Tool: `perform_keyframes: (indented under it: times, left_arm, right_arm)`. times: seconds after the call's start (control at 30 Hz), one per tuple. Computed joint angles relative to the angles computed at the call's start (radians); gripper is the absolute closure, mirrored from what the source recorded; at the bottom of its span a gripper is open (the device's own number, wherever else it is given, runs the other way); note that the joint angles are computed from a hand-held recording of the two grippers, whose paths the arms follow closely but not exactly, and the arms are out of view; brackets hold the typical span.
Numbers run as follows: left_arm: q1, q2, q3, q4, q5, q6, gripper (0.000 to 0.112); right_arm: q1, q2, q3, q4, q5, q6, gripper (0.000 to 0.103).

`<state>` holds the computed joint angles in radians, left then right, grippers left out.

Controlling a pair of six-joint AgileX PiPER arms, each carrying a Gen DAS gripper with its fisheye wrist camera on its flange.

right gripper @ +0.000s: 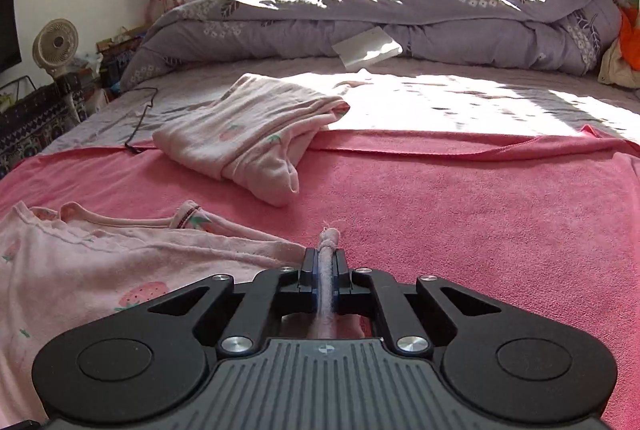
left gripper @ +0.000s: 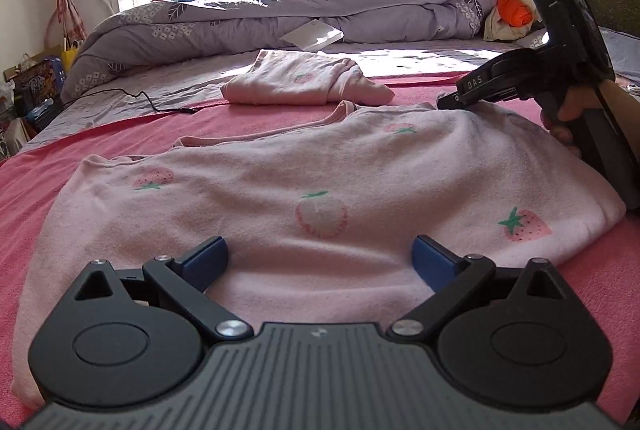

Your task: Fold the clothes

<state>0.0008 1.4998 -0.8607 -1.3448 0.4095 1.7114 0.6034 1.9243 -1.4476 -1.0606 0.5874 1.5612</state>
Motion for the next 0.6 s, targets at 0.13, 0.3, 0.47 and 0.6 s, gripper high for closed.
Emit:
perform_keyframes:
  times: [0.13, 0.3, 0.47, 0.6]
  left_arm:
    - [-0.003, -0.004, 0.004, -0.004, -0.006, 0.005, 0.013]
    - [-0.005, -0.006, 0.006, -0.004, -0.011, 0.005, 0.013]
    - [-0.004, -0.005, 0.006, -0.008, -0.010, 0.007, 0.013]
    - [-0.003, -0.002, 0.003, -0.010, -0.009, 0.009, 0.013]
  right_arm:
    - [-0.032, 0.014, -0.011, 0.021, -0.010, -0.056, 0.095]
    - [-0.071, 0.065, -0.079, 0.120, 0.030, -0.111, 0.090]
    - [-0.085, -0.009, 0.012, 0.082, 0.043, 0.016, 0.047]
    - [0.017, -0.113, 0.113, -0.108, 0.076, 0.106, 0.040]
